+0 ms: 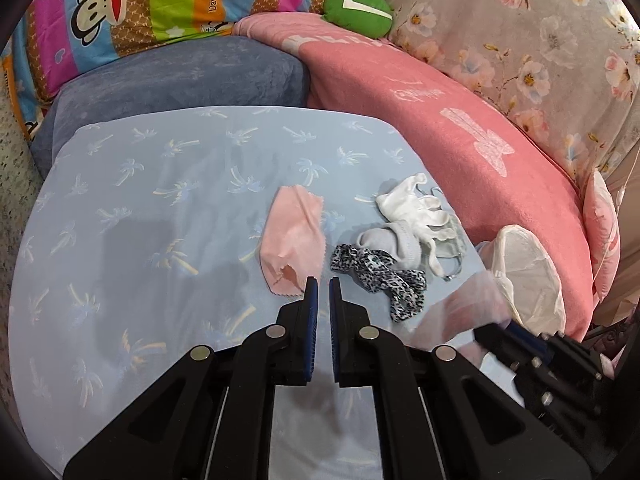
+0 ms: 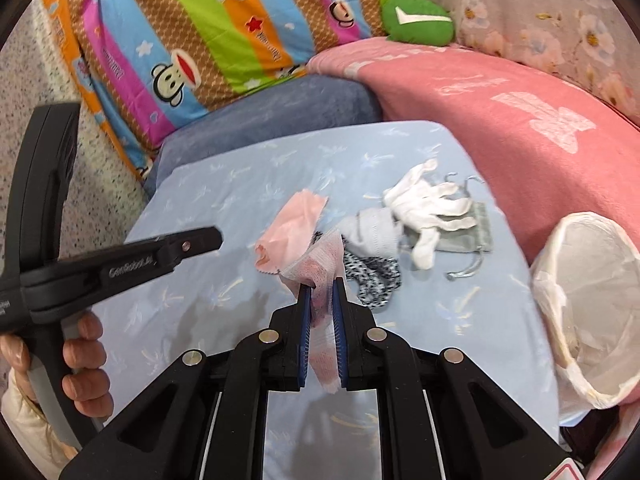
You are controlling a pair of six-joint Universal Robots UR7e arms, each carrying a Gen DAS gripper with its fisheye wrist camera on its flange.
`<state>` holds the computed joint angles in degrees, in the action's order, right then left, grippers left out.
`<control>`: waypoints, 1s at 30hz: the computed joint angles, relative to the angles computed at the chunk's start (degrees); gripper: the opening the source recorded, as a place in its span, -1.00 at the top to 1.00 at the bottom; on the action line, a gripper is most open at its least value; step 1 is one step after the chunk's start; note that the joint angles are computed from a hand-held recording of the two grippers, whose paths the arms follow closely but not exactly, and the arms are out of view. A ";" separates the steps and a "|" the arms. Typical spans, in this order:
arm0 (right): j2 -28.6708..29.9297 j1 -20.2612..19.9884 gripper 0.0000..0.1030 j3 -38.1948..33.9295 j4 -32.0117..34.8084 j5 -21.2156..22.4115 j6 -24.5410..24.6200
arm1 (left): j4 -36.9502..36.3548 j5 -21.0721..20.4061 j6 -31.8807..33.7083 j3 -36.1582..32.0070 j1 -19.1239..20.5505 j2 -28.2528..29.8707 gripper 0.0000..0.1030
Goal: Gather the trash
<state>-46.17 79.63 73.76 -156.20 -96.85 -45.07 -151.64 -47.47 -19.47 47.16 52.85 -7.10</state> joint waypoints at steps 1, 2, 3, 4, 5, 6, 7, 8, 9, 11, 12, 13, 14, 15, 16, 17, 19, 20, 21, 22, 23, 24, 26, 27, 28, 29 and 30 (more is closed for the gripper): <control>-0.46 -0.17 0.80 0.15 -0.25 0.49 0.29 | -0.66 0.10 -0.09 0.96 -0.25 -0.38 0.88; -1.07 -0.36 0.80 0.48 -0.60 1.05 0.65 | -1.21 0.16 -0.12 1.63 -0.47 -0.60 0.88; -1.47 -0.60 0.79 0.42 -0.53 1.50 0.85 | -1.61 0.18 -0.18 2.20 -0.64 -0.81 0.88; -1.81 -0.74 0.79 0.26 -0.43 1.84 1.15 | -1.93 0.01 -0.13 2.61 -0.75 -0.92 0.88; -2.15 -0.86 0.80 0.21 -0.31 2.04 1.43 | -1.77 -0.09 -0.39 2.76 -0.80 -0.95 0.87; -2.36 -0.91 0.80 0.13 -0.31 2.11 1.77 | -1.49 0.13 -0.79 2.53 -0.74 -0.75 0.87; -2.61 -0.99 0.79 0.07 -0.21 2.23 2.02 | -1.39 0.43 -1.24 2.80 -0.75 -0.79 0.88; -2.75 -1.07 0.80 -0.09 -0.02 2.44 2.25 | -0.64 0.44 -1.60 2.51 -0.59 -0.63 0.85; -2.82 -1.19 0.80 -0.30 0.22 2.74 2.46 | 0.63 0.52 -2.04 1.85 -0.34 -0.29 0.81; -2.77 -1.33 0.80 -0.80 0.75 3.23 3.16 | 1.67 1.25 -1.61 0.25 0.13 0.81 0.33; -2.82 -1.39 0.80 -0.79 0.80 3.39 3.42 | 1.68 2.04 -1.21 -0.30 0.21 1.28 0.13; -2.75 -1.41 0.80 -0.96 0.91 3.48 3.64 | 1.53 3.13 -0.41 -1.42 0.36 2.14 -0.13; -2.53 -1.42 0.80 -1.39 1.23 3.59 3.89 | 1.16 3.72 0.52 -2.16 0.50 2.71 -0.18; -2.28 -1.45 0.80 -1.95 1.68 3.82 4.12 | 2.40 4.13 1.16 -4.12 0.81 3.73 -0.18; -1.95 -1.44 0.80 -2.51 2.00 4.03 4.37 | 4.32 4.17 1.42 -6.45 1.24 4.80 -0.18; -1.58 -1.41 0.80 -3.16 2.36 4.20 4.59 | 6.44 4.39 1.14 -8.97 1.65 5.99 -0.18; -0.60 -1.28 0.80 -4.71 3.09 4.35 5.01 | 10.34 4.38 0.75 -14.16 2.60 8.51 -0.17; -0.26 -1.24 0.80 -5.24 3.38 4.35 5.10 | 12.98 4.64 0.26 -17.56 3.06 10.16 -0.15; 0.34 -1.14 0.80 -6.17 3.88 4.23 5.23 | 14.61 4.46 0.09 -19.91 3.44 11.30 -0.13; 0.82 -1.07 0.80 -6.88 4.21 4.13 5.34 | 16.40 4.22 -0.21 -22.11 3.72 12.33 -0.05; 1.12 -1.03 0.80 -7.26 4.38 4.09 5.40 | 18.63 4.13 -0.85 -24.65 4.02 13.47 0.06; 1.60 -0.97 0.80 -7.94 4.72 4.03 5.45 | 20.99 4.00 -1.49 -27.80 4.38 14.94 0.11; 2.33 -0.84 0.80 -8.95 5.18 3.81 5.59 | 24.00 3.17 -2.57 -31.22 4.85 16.40 0.47; 2.63 -0.83 0.80 -9.38 5.39 3.73 5.55 | 25.52 2.96 -3.44 -32.70 5.06 17.00 0.58; 2.89 -0.79 0.80 -9.71 5.51 3.62 5.53 | 25.07 3.11 -3.79 -31.94 5.04 16.62 0.73; 3.00 -0.80 0.80 -9.83 5.50 3.60 5.47 | 24.07 3.17 -3.98 -30.39 4.97 15.88 0.84; 3.12 -0.79 0.80 -9.99 5.53 3.56 5.41 | 22.66 2.93 -4.32 -27.90 4.85 14.59 0.88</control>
<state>-43.06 78.84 63.78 -150.67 -93.30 -39.66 -128.98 -44.54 -23.79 19.26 57.69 7.50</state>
